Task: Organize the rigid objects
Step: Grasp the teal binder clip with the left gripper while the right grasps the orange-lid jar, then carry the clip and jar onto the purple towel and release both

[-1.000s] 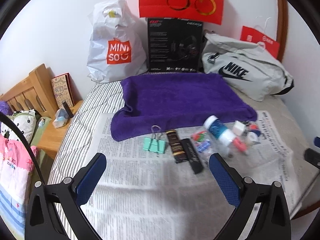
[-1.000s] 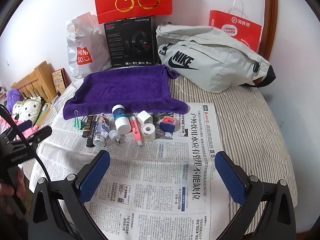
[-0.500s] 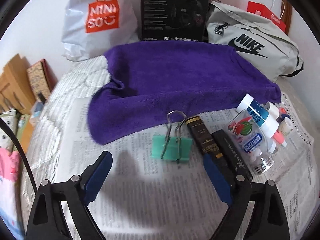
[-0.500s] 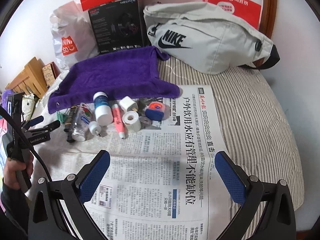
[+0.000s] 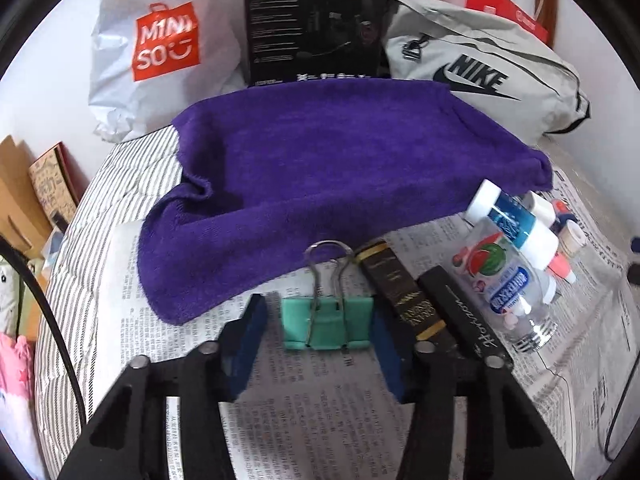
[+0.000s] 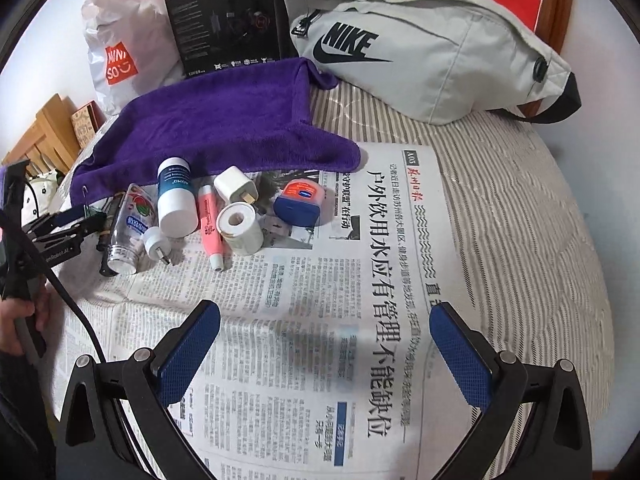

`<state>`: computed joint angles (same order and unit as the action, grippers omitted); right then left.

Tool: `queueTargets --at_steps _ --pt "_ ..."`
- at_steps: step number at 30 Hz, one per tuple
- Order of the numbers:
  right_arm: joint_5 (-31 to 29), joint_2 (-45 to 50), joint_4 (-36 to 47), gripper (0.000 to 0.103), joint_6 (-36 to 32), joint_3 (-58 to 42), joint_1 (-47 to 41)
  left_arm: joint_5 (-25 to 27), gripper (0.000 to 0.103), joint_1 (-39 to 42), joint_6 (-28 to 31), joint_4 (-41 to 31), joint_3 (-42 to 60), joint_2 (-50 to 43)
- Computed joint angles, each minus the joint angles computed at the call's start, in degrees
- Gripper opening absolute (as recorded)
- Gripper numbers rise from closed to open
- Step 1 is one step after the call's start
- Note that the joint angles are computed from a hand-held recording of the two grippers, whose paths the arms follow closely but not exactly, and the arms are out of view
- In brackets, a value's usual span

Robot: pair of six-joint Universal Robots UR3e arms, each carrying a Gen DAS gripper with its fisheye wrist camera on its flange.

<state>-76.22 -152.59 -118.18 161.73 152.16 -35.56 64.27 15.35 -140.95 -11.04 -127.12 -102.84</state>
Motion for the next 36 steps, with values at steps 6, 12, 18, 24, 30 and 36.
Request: queueTargets --at_steps 6,12,18,24,30,36 --pt "2.56 14.23 -16.25 0.103 0.95 0.04 -0.45 -0.60 0.039 0.01 0.10 0.55 -0.34 -0.07" --pt "1.26 41.10 -40.54 0.095 7.16 -2.79 4.82 -0.95 0.039 0.24 0.18 0.29 -0.34 -0.09" --pt "-1.28 56.50 -55.34 0.082 10.19 -5.32 9.77 -1.16 0.040 0.44 0.34 0.21 -0.32 -0.17" --pt "-5.30 60.31 -57.50 0.079 8.09 -5.66 11.48 -1.27 0.040 0.43 0.26 0.20 -0.36 -0.13" --pt "-5.68 58.82 -57.45 0.079 5.07 -3.99 8.34 -1.33 0.040 0.52 0.37 0.55 -0.47 -0.24" --pt "-4.28 61.89 -62.54 0.058 1.61 -4.11 10.07 -1.18 0.040 0.38 0.23 0.70 -0.54 -0.22"
